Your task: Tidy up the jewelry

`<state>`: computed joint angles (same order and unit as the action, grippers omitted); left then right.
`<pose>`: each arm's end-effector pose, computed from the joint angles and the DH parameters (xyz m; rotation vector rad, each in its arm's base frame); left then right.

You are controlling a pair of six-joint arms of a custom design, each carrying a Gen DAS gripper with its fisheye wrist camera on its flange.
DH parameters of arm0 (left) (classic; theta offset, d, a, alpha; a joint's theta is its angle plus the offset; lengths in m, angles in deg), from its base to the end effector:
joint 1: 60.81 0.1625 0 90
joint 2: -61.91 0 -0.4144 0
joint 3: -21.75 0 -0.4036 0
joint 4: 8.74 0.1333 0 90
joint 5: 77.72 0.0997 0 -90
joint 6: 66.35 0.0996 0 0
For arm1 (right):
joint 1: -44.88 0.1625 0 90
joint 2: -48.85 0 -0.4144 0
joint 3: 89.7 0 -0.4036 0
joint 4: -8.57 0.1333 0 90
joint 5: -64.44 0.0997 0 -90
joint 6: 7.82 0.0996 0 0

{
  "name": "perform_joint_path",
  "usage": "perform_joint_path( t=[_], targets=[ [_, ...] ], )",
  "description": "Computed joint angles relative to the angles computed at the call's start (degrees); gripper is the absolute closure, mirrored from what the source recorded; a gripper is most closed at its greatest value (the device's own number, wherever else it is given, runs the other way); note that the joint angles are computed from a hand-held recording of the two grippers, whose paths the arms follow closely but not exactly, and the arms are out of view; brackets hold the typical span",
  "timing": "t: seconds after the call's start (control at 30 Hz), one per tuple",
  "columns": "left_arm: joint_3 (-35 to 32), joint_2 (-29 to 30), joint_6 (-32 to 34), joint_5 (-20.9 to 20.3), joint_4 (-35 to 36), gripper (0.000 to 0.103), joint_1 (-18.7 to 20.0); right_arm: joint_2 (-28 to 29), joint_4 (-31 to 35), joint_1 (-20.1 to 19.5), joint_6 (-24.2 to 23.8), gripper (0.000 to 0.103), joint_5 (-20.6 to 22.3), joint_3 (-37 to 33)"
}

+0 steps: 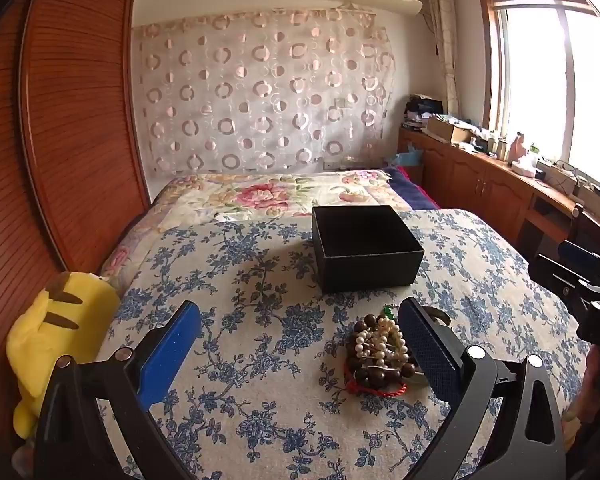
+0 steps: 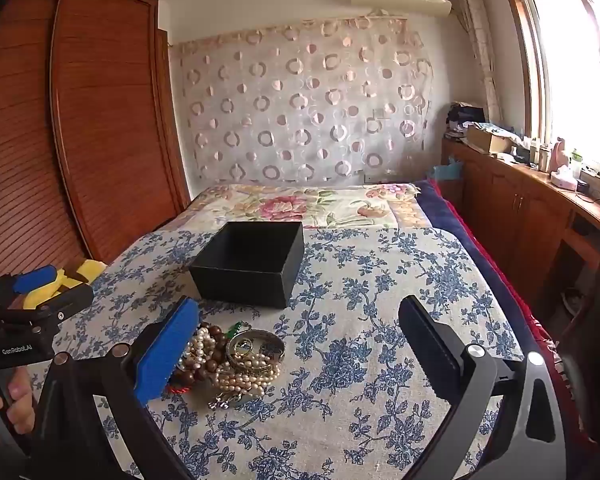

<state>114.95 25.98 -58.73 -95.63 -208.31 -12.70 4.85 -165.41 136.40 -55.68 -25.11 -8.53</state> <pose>-0.2569 -0.6280 0.1263 0.1731 1.9423 -1.2553 0.1542 -0.7567 0.2110 1.1035 -2.3897 1.0515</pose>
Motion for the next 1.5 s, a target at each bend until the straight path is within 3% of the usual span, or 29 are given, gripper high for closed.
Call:
perform_joint_path(
  t=[1.47,1.5],
  targets=[
    [-2.4,1.5,3.5,-0.1,-2.4,0.007,-0.1,-0.8,-0.3,0.4,0.4,0.002,0.2,1.1],
    [-1.1,0.6,1.9,0.9,-1.4,0.007,-1.5,-0.9,-0.3,0.5,0.4,0.002,0.2,1.1]
  ],
)
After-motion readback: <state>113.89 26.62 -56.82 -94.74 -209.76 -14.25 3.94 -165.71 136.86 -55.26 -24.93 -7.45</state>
